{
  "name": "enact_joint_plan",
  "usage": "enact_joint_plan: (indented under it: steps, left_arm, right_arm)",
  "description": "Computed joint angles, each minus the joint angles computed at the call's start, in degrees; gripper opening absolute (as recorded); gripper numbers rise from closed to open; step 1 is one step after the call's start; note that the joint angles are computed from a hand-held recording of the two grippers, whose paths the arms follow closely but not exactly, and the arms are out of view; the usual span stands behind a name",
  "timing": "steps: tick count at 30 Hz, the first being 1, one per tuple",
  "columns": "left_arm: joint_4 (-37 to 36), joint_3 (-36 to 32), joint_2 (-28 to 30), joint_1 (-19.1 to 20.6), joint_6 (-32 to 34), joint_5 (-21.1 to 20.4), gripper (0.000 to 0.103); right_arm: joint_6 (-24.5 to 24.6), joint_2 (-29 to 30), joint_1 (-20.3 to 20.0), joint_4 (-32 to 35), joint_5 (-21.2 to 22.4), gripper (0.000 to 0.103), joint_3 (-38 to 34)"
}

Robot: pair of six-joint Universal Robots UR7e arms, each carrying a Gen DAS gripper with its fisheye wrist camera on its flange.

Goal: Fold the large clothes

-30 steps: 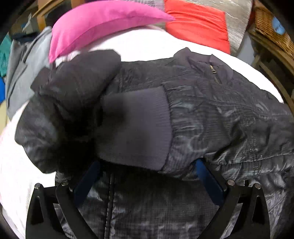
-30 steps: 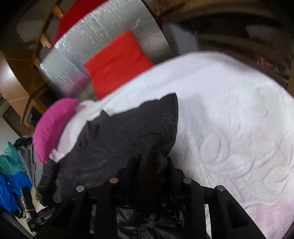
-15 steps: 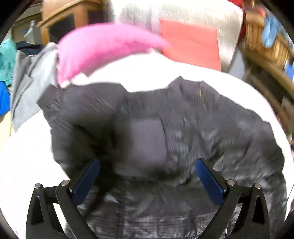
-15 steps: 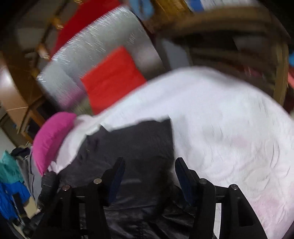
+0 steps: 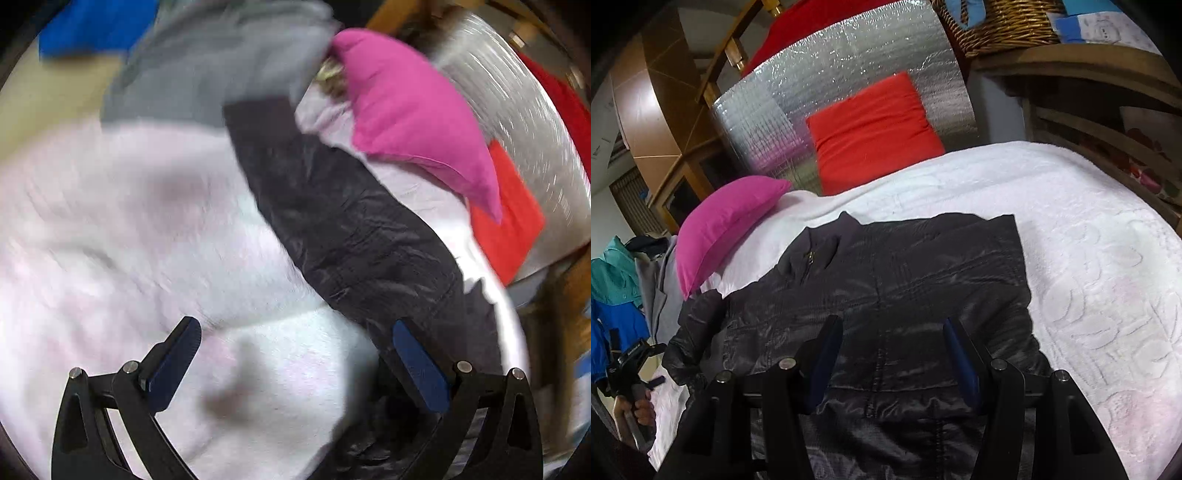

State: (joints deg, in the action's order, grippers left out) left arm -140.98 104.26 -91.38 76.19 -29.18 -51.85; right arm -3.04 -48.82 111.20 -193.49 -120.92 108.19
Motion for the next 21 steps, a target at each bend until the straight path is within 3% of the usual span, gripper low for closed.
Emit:
enact_joint_plan:
  steps: [3, 7, 11, 13, 15, 19, 21]
  left_arm:
    - [-4.5, 0.3, 0.7, 3.4, -1.3, -8.0, 0.103]
    - [-7.7, -1.5, 3.0, 6.5, -0.6, -15.5, 0.103]
    - [-9.1, -3.7, 5.2, 8.3, -1.6, -19.2, 0.102]
    - [-10.2, -4.7, 6.2, 8.8, -0.9, -20.2, 0.091]
    - [-10.4, -6.0, 7.2, 9.5, 0.5, -21.9, 0.057]
    - [-8.4, -8.4, 9.2, 10.8, 0.2, -23.8, 0.045]
    - [-8.0, -8.5, 9.3, 10.9, 0.2, -23.5, 0.03]
  right_arm:
    - [1.7, -0.4, -0.8, 1.2, 1.8, 0.061, 0.2]
    - [2.1, -0.4, -1.1, 2.0, 2.3, 0.061, 0.2]
    - [2.6, -0.6, -1.2, 1.7, 2.9, 0.061, 0.4]
    - [2.9, -0.6, -1.2, 1.6, 3.0, 0.061, 0.4]
    - [3.1, -0.6, -1.3, 2.0, 2.7, 0.061, 0.3]
    - [4.1, -0.4, -1.5, 2.7, 2.7, 0.061, 0.1]
    - [4.2, -0.4, -1.4, 2.4, 2.4, 0.061, 0.1]
